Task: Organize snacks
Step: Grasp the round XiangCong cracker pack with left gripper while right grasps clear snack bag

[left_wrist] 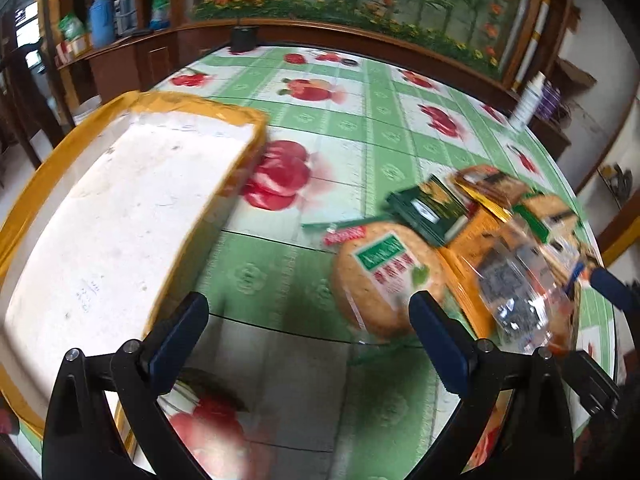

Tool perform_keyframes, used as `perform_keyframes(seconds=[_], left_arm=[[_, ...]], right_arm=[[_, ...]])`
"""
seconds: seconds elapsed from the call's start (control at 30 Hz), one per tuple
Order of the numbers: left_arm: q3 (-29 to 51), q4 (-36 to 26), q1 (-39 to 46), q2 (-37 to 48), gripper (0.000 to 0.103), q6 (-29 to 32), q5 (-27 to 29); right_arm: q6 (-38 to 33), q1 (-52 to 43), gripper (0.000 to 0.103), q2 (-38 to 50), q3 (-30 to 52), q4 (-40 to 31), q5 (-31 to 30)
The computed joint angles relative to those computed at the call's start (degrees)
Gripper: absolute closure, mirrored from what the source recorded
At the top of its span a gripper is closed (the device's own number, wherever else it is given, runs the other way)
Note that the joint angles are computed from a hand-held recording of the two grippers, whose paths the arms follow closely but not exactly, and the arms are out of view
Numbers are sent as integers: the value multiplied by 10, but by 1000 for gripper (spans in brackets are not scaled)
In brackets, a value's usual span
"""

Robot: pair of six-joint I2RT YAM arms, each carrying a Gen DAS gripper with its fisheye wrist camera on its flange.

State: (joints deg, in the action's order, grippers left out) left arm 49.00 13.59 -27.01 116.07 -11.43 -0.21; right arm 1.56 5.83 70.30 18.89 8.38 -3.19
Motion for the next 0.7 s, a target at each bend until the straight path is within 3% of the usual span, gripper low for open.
perform_keyframes(seconds=[0.4,0.7], left_arm=[[42,-37,-12,33,2,1,-10],[114,-94,-18,67,2,14,1]], right_arm=[[-17,28,0,152,77,36,10],[-25,12,0,181,92,30,8]])
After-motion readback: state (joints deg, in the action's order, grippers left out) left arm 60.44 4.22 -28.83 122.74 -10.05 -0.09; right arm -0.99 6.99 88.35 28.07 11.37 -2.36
